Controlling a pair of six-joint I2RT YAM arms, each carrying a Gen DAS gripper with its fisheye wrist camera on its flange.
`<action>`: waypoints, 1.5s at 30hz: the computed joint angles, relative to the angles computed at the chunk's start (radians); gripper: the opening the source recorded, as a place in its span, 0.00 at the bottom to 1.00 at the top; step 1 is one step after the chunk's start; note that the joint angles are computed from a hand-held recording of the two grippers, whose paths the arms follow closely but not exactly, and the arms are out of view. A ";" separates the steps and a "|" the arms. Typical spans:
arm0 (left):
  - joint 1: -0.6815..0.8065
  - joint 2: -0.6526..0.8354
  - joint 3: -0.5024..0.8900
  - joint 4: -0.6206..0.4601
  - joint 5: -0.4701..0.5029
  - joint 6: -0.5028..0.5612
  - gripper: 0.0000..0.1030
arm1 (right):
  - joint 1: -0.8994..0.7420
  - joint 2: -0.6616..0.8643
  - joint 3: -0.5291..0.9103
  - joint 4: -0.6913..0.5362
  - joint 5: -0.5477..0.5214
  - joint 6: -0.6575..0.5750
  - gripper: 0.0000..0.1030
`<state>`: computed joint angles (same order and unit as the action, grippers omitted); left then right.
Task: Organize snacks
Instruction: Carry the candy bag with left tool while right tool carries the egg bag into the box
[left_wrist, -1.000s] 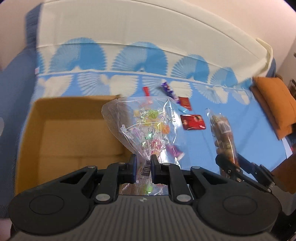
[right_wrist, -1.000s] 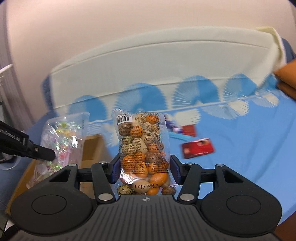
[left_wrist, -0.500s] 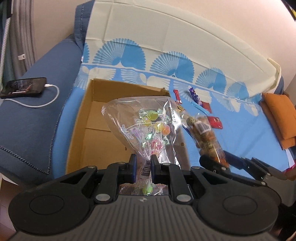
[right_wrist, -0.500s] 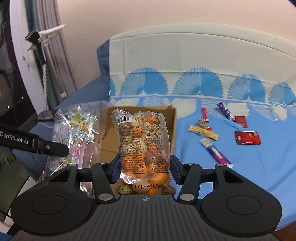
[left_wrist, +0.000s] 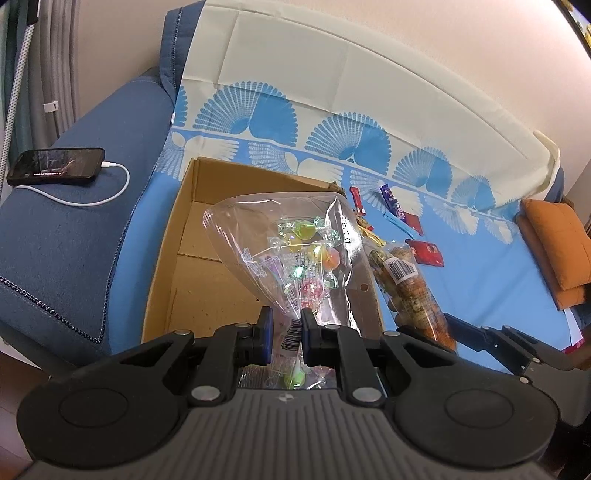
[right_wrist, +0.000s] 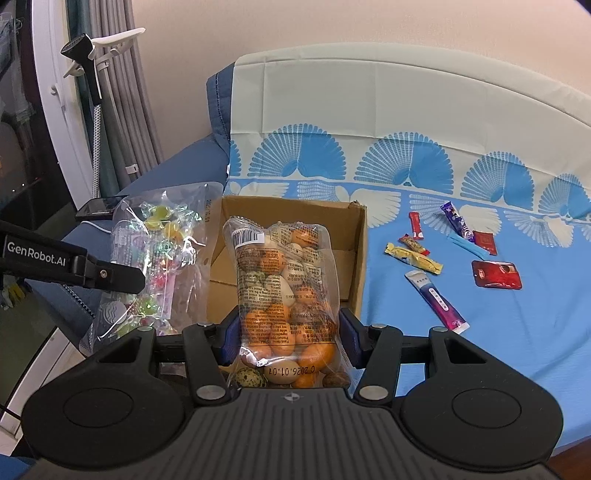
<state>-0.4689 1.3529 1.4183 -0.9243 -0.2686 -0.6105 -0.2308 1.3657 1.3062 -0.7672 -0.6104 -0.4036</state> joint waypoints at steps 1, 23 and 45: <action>-0.002 0.001 0.001 -0.002 -0.002 -0.003 0.16 | 0.001 0.000 0.000 0.001 0.000 0.001 0.55; 0.035 0.080 0.045 -0.004 0.013 0.028 0.16 | 0.022 0.026 0.014 0.019 0.026 0.045 0.55; 0.141 0.256 0.166 0.021 0.048 0.113 0.16 | 0.117 0.169 0.071 0.091 0.091 0.107 0.55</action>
<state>-0.3276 1.6090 1.5839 -0.9029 -0.2202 -0.4975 -0.1143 1.5350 1.3769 -0.6767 -0.5193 -0.2969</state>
